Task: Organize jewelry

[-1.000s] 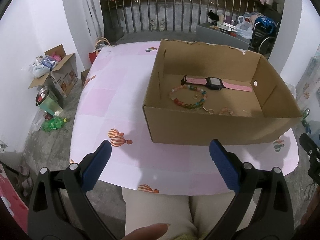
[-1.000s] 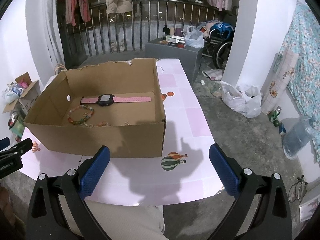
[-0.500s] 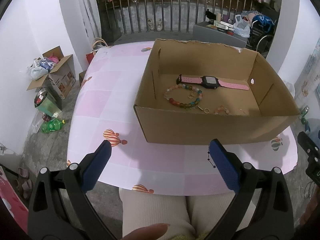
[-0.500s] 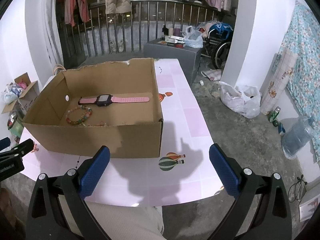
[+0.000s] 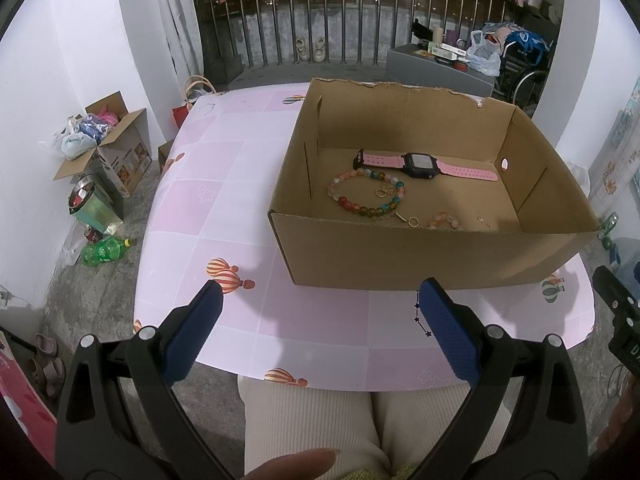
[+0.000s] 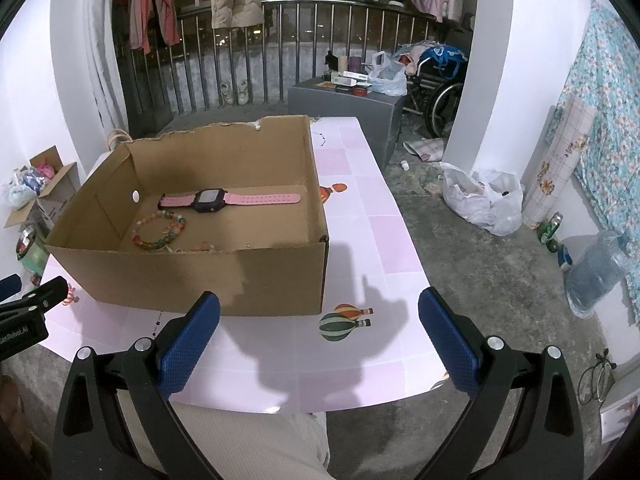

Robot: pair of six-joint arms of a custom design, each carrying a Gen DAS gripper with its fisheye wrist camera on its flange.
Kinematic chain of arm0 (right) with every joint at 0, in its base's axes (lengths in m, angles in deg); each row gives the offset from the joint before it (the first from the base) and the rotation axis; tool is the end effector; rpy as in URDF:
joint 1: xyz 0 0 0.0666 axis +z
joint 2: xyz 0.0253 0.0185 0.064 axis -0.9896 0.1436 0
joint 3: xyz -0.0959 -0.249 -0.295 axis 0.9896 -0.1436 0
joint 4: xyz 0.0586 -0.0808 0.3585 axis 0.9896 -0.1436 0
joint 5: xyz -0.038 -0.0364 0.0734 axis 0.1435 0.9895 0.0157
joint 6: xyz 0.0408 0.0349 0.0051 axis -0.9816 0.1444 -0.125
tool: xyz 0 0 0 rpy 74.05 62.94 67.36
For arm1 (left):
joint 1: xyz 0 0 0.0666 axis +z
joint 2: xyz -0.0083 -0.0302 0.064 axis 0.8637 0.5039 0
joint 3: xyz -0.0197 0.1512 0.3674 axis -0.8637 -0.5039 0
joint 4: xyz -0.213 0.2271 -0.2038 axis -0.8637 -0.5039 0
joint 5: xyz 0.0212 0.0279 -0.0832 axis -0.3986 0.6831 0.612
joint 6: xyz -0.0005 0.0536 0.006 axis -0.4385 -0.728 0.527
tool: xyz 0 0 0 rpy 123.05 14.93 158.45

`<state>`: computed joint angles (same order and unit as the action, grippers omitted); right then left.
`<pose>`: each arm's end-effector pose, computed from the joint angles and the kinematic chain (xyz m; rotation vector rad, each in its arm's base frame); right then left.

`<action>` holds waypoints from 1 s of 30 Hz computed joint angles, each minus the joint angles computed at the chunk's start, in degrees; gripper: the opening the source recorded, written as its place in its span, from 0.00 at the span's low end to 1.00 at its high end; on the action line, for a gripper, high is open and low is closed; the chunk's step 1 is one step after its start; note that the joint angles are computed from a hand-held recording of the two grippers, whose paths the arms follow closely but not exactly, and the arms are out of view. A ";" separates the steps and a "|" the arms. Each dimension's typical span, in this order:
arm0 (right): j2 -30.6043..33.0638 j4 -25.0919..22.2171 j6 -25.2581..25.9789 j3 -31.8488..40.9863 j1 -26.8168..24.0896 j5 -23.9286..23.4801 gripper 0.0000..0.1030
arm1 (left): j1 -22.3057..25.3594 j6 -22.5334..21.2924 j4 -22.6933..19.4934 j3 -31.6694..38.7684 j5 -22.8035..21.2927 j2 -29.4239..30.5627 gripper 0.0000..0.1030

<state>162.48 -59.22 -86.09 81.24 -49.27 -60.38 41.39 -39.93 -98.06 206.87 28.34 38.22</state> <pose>0.5086 0.3071 0.5340 -0.0569 2.3505 -0.0237 0.5112 -0.1572 0.5559 -0.2458 2.4750 0.1428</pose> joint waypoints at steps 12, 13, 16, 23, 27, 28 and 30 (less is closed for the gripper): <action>0.42 -0.30 -0.04 0.64 0.33 0.17 0.94 | -0.01 0.06 0.02 0.00 0.01 0.03 0.92; 0.37 -0.19 0.00 0.52 0.29 0.12 0.94 | 0.00 0.02 0.01 -0.01 0.00 0.00 0.92; 0.37 -0.23 -0.04 0.51 0.29 0.16 0.94 | 0.01 0.01 0.01 -0.02 0.01 -0.01 0.92; 0.36 -0.19 0.01 0.50 0.32 0.13 0.94 | -0.06 0.09 -0.13 0.07 0.00 0.05 0.92; 0.42 -0.42 -0.17 0.64 0.33 0.04 0.94 | -0.19 0.23 -0.25 0.11 0.02 0.08 0.92; 0.59 -0.59 -0.18 0.98 0.39 0.08 0.94 | -0.19 0.24 -0.18 0.07 0.00 0.08 0.92; 0.57 -0.49 -0.06 0.85 0.35 0.14 0.94 | -0.23 0.31 -0.21 0.05 0.02 0.09 0.92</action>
<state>163.04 -59.71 -86.15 82.10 -48.92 -60.24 41.16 -39.62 -98.27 206.92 28.37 38.31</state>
